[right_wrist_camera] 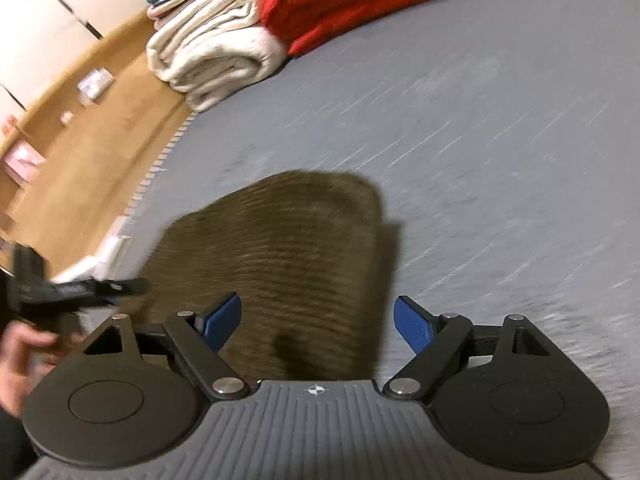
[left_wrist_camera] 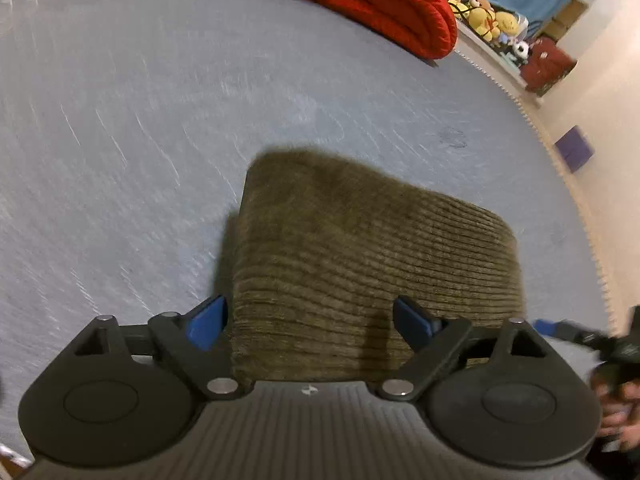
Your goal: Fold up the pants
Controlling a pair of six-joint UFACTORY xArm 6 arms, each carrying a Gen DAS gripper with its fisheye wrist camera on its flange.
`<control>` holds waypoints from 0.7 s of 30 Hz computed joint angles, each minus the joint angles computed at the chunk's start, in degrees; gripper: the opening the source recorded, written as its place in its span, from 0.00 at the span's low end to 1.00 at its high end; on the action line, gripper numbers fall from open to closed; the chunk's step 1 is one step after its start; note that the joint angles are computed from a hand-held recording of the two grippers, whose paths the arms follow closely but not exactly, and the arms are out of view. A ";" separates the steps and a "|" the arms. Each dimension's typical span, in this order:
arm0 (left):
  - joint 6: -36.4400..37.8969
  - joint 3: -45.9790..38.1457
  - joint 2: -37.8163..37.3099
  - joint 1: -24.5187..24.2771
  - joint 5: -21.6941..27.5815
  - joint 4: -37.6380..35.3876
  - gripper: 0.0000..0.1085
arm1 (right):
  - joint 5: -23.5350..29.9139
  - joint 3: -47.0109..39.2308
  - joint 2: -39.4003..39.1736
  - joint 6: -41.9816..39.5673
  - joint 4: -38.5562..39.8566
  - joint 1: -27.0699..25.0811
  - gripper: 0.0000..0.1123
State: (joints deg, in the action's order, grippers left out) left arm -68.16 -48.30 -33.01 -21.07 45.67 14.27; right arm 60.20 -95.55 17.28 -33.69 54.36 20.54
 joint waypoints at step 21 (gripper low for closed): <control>5.71 -0.06 7.01 -2.15 -15.85 -2.78 0.44 | 1.04 -4.19 3.22 4.71 2.51 -1.26 0.27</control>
State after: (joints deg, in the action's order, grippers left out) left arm -62.45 -48.36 -26.00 -23.22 29.82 11.49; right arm 61.24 -99.74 20.49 -28.98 56.87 19.28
